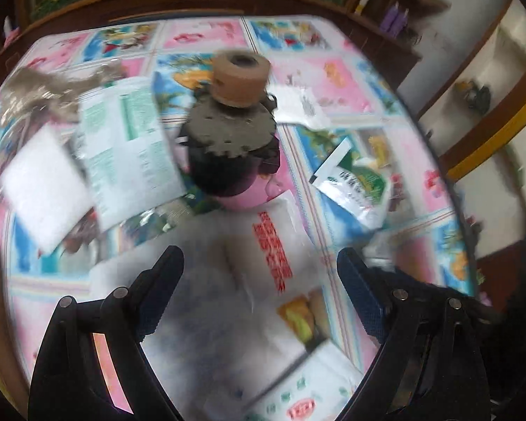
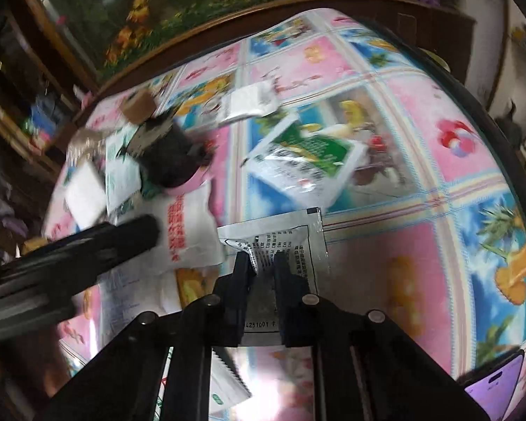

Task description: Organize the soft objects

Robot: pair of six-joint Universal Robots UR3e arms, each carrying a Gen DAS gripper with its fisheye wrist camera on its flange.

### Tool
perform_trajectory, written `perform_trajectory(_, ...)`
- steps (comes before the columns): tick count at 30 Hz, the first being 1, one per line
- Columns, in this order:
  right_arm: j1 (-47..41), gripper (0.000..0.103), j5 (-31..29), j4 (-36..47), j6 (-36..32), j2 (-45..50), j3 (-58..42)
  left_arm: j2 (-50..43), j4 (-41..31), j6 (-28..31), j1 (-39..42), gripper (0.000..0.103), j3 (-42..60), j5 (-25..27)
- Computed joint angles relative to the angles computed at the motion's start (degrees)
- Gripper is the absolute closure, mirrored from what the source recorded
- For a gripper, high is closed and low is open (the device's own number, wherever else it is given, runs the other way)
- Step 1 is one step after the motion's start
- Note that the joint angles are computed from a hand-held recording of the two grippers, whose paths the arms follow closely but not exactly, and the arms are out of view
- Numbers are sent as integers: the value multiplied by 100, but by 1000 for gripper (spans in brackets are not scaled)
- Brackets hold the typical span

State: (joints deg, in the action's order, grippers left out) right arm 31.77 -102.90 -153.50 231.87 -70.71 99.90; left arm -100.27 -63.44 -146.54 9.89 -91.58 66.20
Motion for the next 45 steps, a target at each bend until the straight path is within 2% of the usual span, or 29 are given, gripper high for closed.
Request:
perform_trajectory(3,-96,92,8,-241,183,-284,433,-382,712,-533,-558,13,66,793)
perform_trajectory(5,-59,92,-9,-242,239,-279,443,-396,1098,-706,-802,13,-27,1103)
perform_trajectory(8,-84,91,91,-269,228,-249,427,-367,1000,-760,-961,13,6,1206)
perform_trajectory(10,-117,91,183,-419,240,-294,541,-511,1061,-768,-1117,13,44,1482)
perform_trajectory(12,-155,91,276,-373,238,-228,464,-492,1478,-663,-1072,12,-190,1499)
perform_trajectory(14,-216,91,460,-538,238,-216,543,-473,1515,-605,-952,12,-242,1394)
perform_trajectory(18,-152,91,344,-460,274,-230,497,-441,1550,-426,-855,11,-313,1292)
perform_trajectory(19,-166,91,372,-492,291,-234,526,-433,1621,-387,-830,16,-355,1262)
perform_trajectory(20,-174,91,391,-518,292,-242,550,-356,1802,-357,-775,35,-494,1212)
perform_trajectory(22,-155,91,345,-497,281,-255,544,-179,1869,-358,-659,61,-640,1086)
perform_trajectory(23,-143,92,324,-486,283,-253,535,-110,1580,-260,-517,62,-604,893)
perform_trajectory(27,-112,91,283,-402,265,-198,453,448,1320,229,108,63,-1172,91)
perform_trajectory(29,-78,91,220,-390,259,-191,436,955,622,691,759,64,-1417,-773)
perform_trajectory(31,-26,91,161,-402,247,-151,385,1371,-86,1063,1328,64,-1529,-1407)
perform_trajectory(32,-1,92,153,-479,189,-116,357,1608,-853,1483,1772,64,-1456,-1863)
perform_trajectory(34,85,92,124,-651,35,-4,238,1891,-2013,2101,2321,64,-1245,-2315)
perform_trajectory(35,143,92,109,-735,-91,68,151,2097,-2804,2613,2712,64,-1100,-2478)
perform_trajectory(36,241,92,91,-861,-270,178,21,2195,-3233,2928,2921,64,-989,-2549)
perform_trajectory(38,387,92,118,-1117,-522,358,-163,2472,-4510,3980,3624,64,-733,-2635)
perform_trajectory(42,631,96,94,-1091,-873,731,-687,2285,-6947,5903,5168,64,221,-2330)
perform_trajectory(45,721,98,295,-1208,-1075,918,-927,1844,-8042,6838,6175,63,921,-2035)
